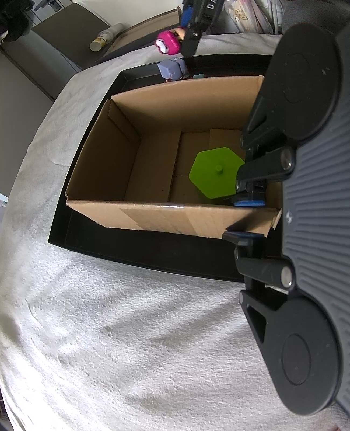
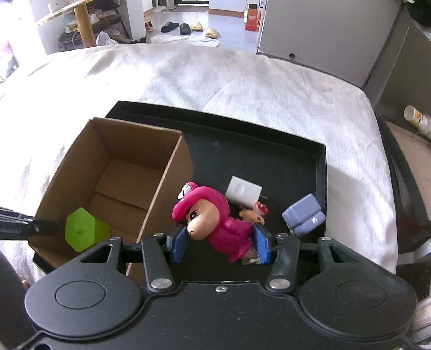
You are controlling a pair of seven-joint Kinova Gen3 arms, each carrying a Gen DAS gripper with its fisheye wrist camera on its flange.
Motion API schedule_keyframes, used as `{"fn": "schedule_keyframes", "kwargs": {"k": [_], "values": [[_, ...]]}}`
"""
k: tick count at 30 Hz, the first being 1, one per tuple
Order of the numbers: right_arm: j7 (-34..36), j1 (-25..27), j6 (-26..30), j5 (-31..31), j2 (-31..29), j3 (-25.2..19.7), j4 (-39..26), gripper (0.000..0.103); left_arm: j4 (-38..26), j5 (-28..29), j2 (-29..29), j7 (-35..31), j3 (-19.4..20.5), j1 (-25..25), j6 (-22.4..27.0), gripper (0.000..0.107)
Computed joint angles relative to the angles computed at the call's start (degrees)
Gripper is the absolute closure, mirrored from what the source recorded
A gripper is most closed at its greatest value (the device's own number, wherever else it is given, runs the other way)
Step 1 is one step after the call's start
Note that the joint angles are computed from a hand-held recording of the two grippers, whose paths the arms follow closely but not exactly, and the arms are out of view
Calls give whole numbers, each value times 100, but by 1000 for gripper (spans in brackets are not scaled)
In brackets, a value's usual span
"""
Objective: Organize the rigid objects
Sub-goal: 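Lift the pink figure with the right tool and carry it over the box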
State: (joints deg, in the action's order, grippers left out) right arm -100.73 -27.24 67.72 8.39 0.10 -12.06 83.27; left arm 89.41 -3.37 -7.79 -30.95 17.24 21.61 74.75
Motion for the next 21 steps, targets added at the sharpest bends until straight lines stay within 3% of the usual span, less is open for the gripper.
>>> {"fn": "schedule_keyframes", "kwargs": {"k": [15, 21], "values": [[-110, -447, 243, 413, 299, -132, -658, 53, 10, 49, 7, -49, -5, -10, 22, 92], [-201, -701, 259, 541, 462, -152, -894, 53, -105, -200, 114, 87, 114, 90, 155, 92]]}}
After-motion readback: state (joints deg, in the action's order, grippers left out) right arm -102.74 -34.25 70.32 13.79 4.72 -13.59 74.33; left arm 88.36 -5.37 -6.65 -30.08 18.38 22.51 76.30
